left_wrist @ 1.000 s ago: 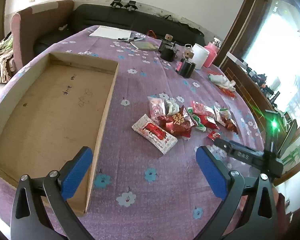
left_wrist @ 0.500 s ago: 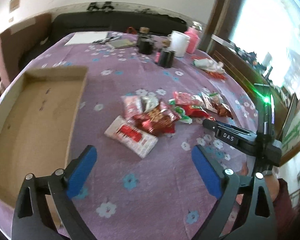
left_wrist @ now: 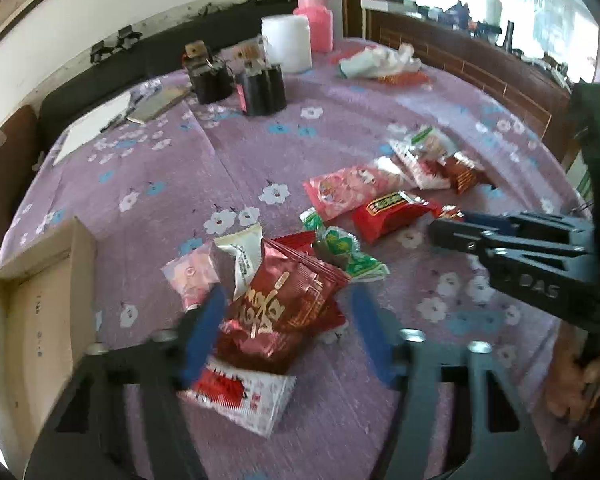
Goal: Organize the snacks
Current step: 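Grasp the small red packet with the right tool while the left tool grasps the large red packet, then carry both red packets to the cardboard tray and open both tools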
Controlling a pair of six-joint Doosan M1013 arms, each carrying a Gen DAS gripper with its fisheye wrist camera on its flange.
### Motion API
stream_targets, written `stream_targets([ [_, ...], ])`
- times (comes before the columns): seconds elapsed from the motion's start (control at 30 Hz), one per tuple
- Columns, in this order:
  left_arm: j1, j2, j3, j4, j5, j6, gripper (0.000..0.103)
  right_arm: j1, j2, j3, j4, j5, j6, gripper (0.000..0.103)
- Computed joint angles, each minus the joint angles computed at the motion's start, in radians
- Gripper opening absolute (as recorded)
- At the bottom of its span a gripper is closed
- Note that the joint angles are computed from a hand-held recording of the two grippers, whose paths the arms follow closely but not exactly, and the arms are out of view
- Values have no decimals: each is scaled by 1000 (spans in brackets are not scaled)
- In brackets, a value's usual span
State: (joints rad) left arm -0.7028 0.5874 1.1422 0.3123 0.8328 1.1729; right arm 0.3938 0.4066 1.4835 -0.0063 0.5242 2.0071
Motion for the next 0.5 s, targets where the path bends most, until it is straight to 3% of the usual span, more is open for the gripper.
stream_targets([
  [0.07,8,5,-7,-48,3,26,33,0,0,0,4,-1,-3,26],
  [0.27,2,-22,29,-43,-46,-17,32,-3,-3,5,5,-18,4,26],
  [0.5,4,-117,139,-64,-180,-112,32,2,-35,46,-40,-128,39,25],
])
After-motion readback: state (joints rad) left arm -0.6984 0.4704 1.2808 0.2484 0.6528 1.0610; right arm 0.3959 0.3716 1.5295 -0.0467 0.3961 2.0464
